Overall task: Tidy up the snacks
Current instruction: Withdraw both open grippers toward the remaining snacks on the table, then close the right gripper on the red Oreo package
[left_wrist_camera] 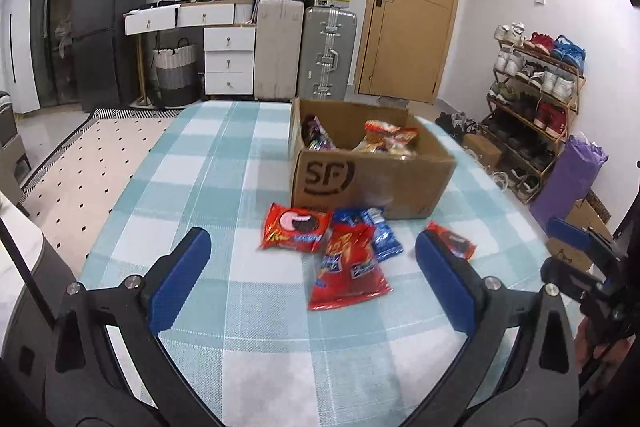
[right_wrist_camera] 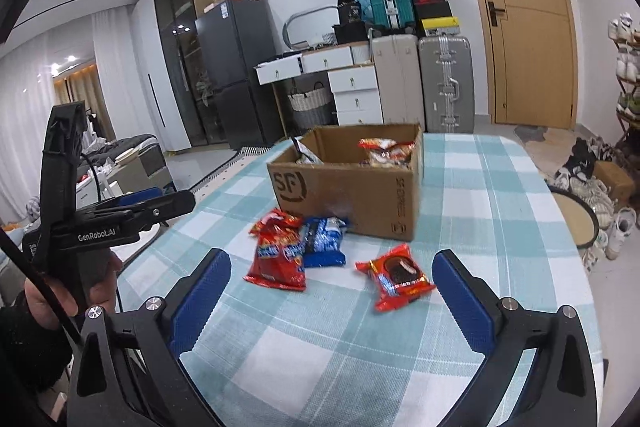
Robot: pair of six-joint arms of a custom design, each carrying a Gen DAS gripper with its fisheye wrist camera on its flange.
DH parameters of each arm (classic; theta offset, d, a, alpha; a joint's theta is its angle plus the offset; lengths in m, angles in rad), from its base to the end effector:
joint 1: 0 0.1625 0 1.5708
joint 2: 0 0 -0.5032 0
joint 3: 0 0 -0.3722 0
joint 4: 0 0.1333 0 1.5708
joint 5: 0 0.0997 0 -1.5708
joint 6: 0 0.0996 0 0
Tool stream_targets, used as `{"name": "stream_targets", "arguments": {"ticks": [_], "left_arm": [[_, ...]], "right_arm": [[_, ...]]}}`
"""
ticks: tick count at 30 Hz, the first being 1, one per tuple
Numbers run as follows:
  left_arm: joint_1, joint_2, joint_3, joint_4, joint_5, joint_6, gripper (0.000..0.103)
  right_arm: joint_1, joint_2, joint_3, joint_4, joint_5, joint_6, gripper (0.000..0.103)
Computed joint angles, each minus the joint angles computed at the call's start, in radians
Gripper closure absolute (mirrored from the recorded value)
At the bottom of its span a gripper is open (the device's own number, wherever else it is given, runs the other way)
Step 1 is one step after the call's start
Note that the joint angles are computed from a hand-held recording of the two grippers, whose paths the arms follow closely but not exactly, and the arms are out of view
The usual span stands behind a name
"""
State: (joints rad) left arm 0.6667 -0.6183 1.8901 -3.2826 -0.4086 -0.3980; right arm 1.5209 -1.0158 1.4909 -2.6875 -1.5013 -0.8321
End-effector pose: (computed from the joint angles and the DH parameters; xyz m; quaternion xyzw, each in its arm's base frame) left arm -0.3536 -0.5642 0.1052 0.0882 0.8197 -0.4697 0.3156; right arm 0.1034 -0.7415 0.4000 0.3717 -0.8726 0.2991 0.1047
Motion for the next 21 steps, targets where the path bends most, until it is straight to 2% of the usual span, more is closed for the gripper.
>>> {"name": "stream_targets", "arguments": {"ticks": [12,21], "left_arm": [[0.118,0.067,-0.054,-0.030,-0.079,0.011,0.001],[0.149,0.098,-0.077,-0.067,-0.117,0.047,0.001]], "right_arm": [[-0.022,0.086,-0.089,0.067,-0.087,0.019,0.001],[-0.018,0.176,-0.227,0.185,-0.181,0.067,0.001]]}}
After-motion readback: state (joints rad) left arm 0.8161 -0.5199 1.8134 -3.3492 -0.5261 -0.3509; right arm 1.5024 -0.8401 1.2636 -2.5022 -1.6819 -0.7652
